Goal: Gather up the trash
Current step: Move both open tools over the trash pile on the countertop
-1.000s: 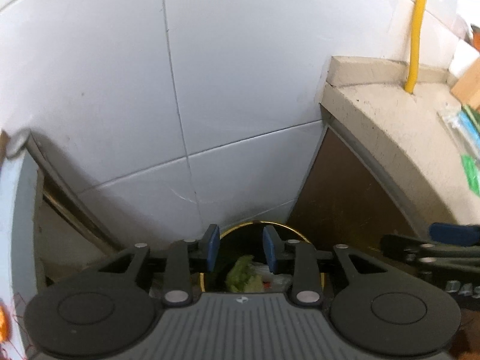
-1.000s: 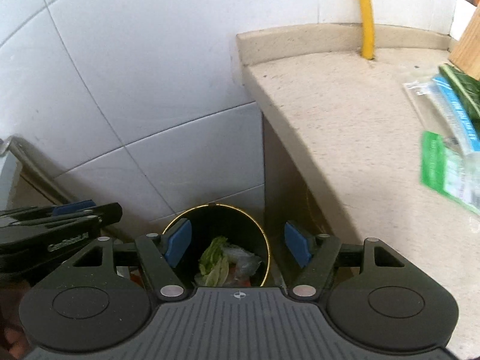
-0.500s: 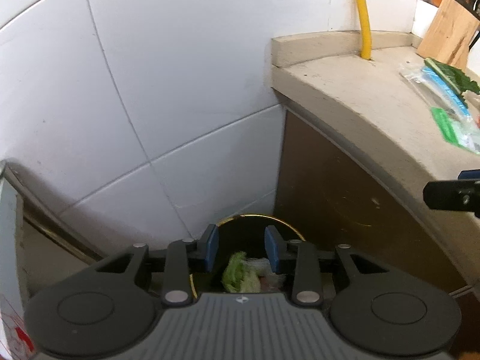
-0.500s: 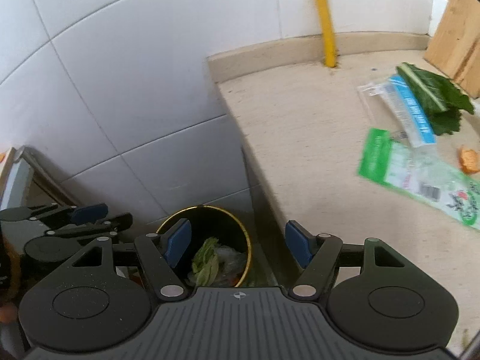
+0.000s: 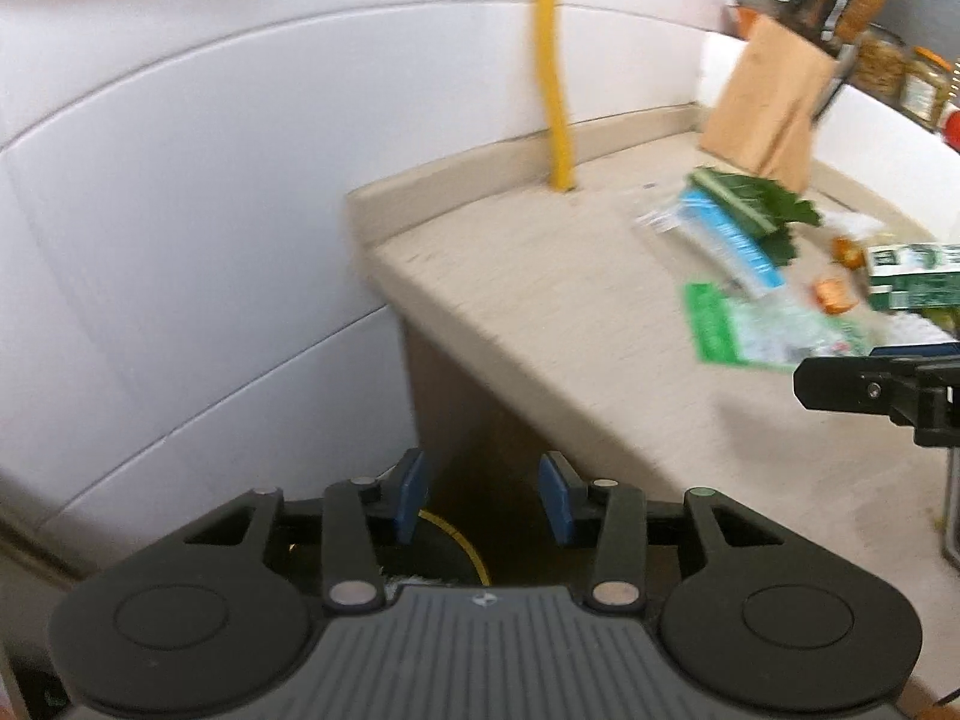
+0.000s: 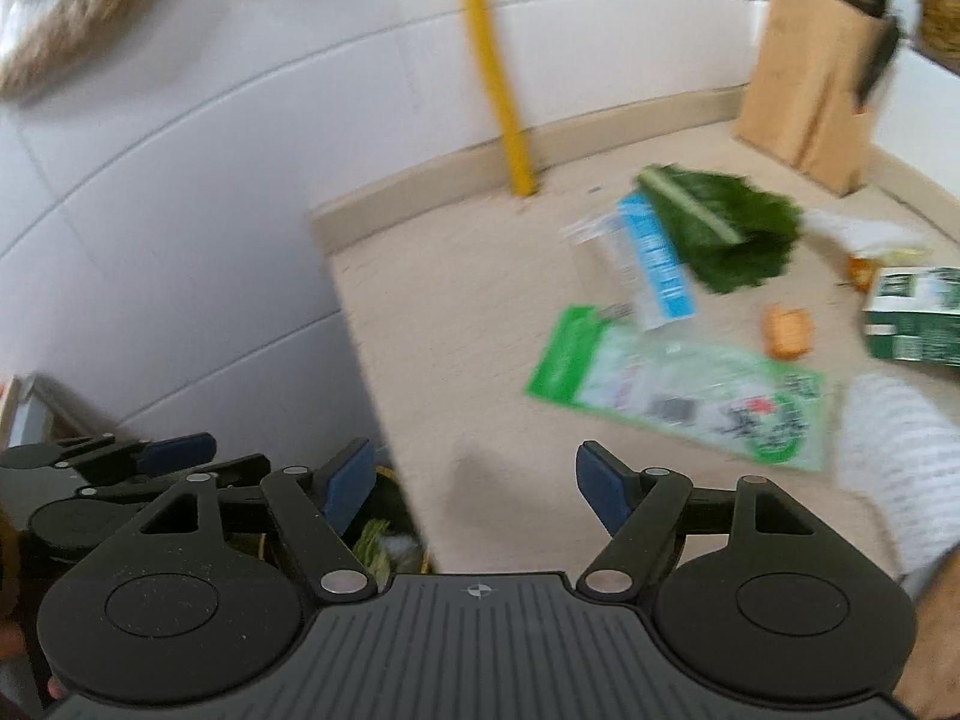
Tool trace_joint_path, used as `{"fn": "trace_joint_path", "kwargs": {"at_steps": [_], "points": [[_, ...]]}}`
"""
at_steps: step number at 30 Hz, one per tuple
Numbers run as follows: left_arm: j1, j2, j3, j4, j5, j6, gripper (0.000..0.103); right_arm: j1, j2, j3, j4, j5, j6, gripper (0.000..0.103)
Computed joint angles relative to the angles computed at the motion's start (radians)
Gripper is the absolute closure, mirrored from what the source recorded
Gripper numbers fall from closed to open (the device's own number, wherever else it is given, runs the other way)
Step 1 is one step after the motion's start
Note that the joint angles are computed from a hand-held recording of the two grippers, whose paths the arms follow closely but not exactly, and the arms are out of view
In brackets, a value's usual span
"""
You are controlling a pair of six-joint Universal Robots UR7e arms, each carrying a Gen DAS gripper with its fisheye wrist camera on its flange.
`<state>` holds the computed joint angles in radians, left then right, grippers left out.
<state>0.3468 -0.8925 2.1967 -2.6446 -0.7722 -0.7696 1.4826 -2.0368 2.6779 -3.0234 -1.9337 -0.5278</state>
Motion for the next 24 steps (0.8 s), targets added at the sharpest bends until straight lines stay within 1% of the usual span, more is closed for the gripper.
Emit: {"fn": "trace_joint_path", "kwargs": {"at_steps": [5,9,14,19,24], "points": [[-0.007,0.039,-0.048,-0.049,-0.025,0.089,0.066,-0.066,-0.101,-0.012,0.039,0.034,-0.017,0.022],[-0.005,0.079,-0.09,-0.1,-0.048,0.16,0.066,-0.114,-0.17,-0.01,0.033,0.05,-0.031,0.021],[-0.004,0.127,-0.133,-0.155,-0.082,0.233,0.063,-0.203,-0.25,-0.009,0.036,0.07,-0.064,0.02],[-0.004,0.181,-0.186,-0.18,-0.114,0.303,0.062,-0.312,-0.321,-0.014,0.072,0.128,-0.091,0.02],[0.007,0.223,-0.241,-0.183,-0.137,0.347,0.062,-0.386,-0.361,-0.017,0.098,0.177,-0.114,0.02]]}}
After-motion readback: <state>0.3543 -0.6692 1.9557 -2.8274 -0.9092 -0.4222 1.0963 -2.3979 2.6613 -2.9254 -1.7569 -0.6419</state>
